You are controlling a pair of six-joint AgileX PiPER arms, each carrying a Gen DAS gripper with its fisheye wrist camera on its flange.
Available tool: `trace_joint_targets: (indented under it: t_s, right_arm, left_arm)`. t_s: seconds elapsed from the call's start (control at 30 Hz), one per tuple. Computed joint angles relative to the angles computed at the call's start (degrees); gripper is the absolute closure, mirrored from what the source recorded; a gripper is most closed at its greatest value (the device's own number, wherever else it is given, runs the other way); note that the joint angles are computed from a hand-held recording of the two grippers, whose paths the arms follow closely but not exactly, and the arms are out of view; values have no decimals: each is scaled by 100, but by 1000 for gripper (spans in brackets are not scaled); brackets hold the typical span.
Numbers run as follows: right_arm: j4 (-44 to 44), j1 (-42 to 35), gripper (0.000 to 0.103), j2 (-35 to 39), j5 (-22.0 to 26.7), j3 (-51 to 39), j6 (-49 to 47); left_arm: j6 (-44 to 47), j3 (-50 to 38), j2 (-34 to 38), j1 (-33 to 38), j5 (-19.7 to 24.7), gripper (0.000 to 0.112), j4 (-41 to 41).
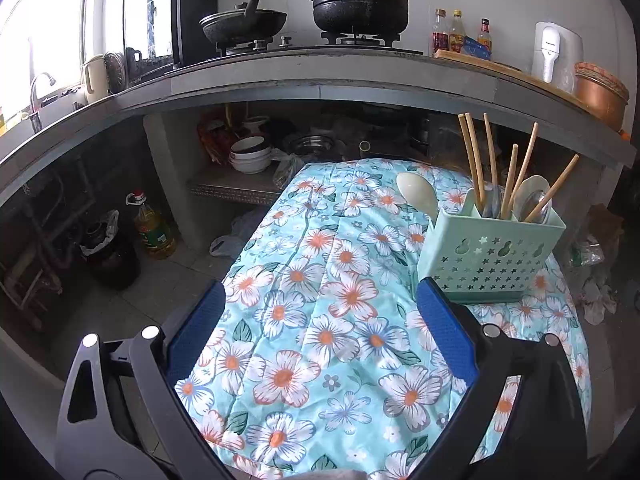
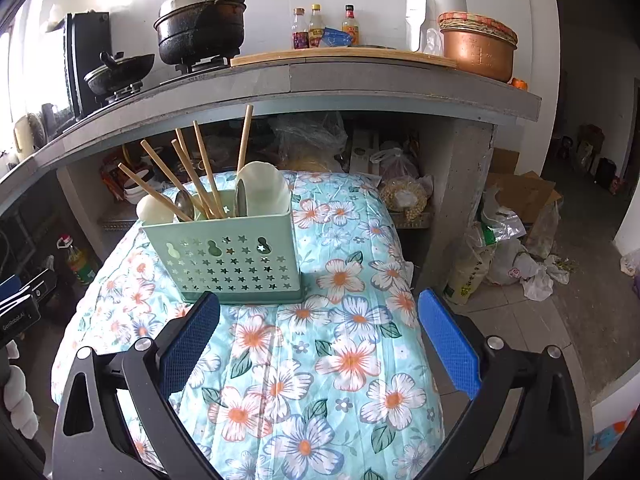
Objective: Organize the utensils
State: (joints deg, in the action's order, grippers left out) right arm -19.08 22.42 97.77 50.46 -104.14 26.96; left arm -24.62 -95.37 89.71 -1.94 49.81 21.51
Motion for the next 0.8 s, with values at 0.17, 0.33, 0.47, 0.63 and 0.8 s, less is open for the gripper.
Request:
trace_joint_targets:
  t_s: [0.17,0.33,0.47,0.63,0.8]
  right_arm:
    - [-36,35,6,18,31,-51,-21]
    - [-43,41,6,15,43,-61,-32]
    - [-36,36,6,11,38,-58,-37]
    - [-39,36,6,0,35,-57,-46]
    - [-29,37,6,-4,38,-57,-62]
  left_arm:
    - [161,-5,-31,71,-13,20,-214]
    - [348,27,-55,63,-70,20,-382]
    - [424,10,-57,67,-104,20,-453]
    - [459,9,-63,62,-115,20,-486]
    - [553,24,-75,82,-161,20,-588]
